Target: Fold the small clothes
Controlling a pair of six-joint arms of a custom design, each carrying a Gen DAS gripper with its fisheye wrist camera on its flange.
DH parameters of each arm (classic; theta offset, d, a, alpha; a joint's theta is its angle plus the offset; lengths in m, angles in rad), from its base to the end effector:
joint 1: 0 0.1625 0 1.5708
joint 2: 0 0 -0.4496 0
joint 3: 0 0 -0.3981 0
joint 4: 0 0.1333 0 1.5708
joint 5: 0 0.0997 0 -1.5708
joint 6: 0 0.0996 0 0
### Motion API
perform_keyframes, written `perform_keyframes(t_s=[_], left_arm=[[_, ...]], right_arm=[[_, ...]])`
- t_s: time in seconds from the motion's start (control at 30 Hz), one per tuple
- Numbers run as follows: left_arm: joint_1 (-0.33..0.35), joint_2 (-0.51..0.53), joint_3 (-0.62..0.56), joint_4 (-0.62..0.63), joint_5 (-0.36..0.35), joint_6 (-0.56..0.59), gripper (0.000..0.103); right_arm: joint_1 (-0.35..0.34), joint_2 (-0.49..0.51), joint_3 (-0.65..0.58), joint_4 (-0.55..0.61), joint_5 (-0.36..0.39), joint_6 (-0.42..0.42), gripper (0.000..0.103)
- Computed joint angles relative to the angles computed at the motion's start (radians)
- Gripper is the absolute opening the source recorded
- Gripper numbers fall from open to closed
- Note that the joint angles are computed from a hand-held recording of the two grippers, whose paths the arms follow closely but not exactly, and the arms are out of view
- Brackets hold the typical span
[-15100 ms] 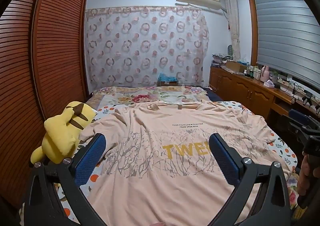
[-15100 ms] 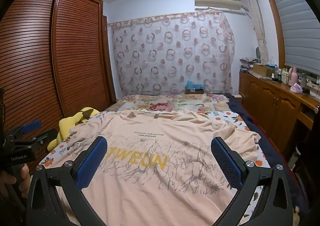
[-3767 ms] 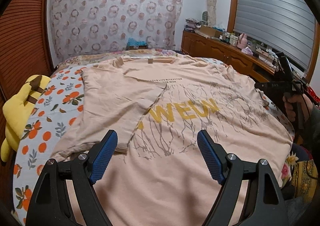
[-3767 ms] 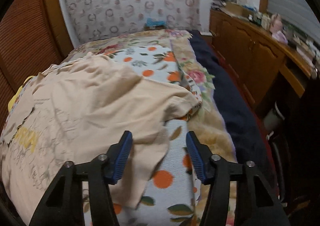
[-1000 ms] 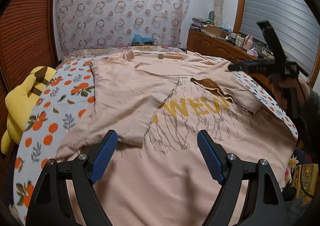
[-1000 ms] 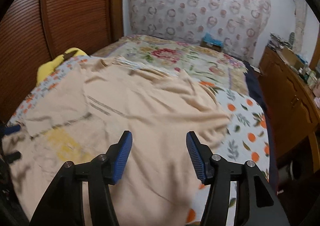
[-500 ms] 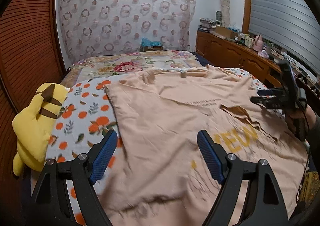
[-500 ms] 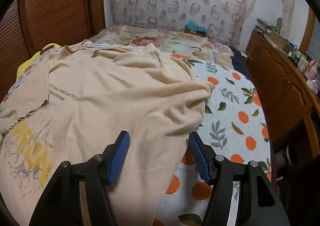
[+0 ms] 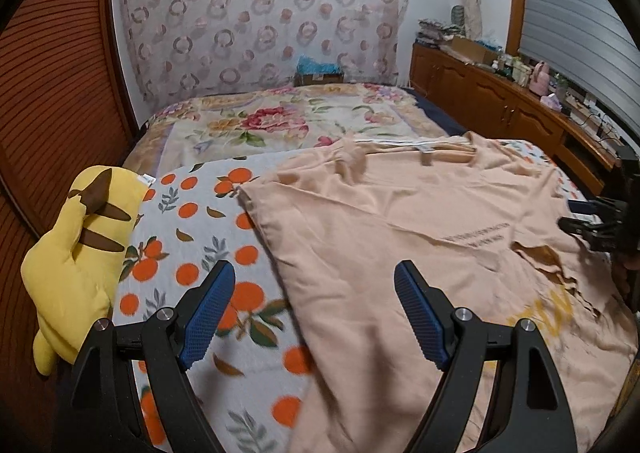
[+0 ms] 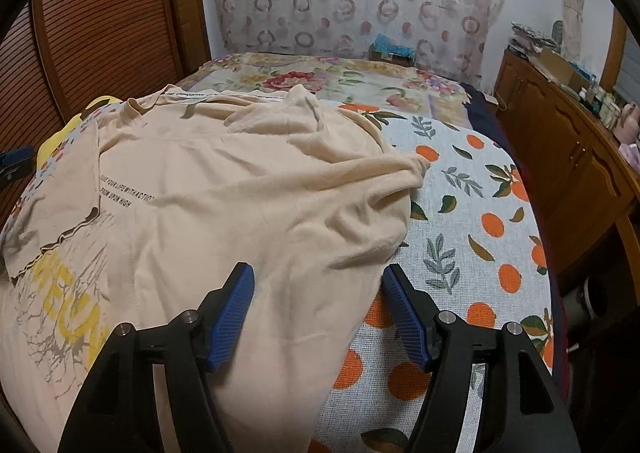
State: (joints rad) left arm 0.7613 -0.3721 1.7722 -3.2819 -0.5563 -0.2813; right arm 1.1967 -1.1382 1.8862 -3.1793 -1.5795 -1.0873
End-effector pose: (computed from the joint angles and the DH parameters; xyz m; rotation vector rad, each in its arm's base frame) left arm -0.2822 -0.5699 -0.0859 0.3977 2.2208 -0.9492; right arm -0.1036 -0.6263 0.3106 0.8456 -2.2837 0.8252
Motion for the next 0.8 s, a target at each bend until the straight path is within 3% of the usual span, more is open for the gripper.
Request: perform_keyframes(t_s=[0.3, 0.4, 0.47, 0.53, 0.63, 0.8], left_arm=[[0.069, -0.005, -0.077, 0.108, -0.024, 0.029, 0.082], [0.092, -0.019, -0.088, 0.13, -0.067, 0.051, 0.082], [0.103, -0.025, -0.093, 0.129, -0.087, 0.068, 0.072], [0.116, -0.031, -0.104, 0.155, -0.103, 0.06, 0.054], [0.136, -0.04, -0.117, 0.178, -0.132, 0.045, 0.048], [0.159, -0.041, -0.134, 0.197, -0.161, 0.03, 0.048]], right_arm=[[0.0, 0.002, -0.002, -0.002, -0.002, 0.001, 0.071], [0.001, 0.002, -0.012, 0.012, -0.008, 0.016, 0.072], [0.005, 0.004, -0.032, 0.032, -0.013, 0.039, 0.072], [0.007, 0.006, -0.064, 0.07, -0.001, 0.067, 0.072], [0.018, 0.028, -0.12, 0.096, -0.026, 0.101, 0.072], [0.031, 0.063, -0.175, 0.116, -0.065, 0.113, 0.072]])
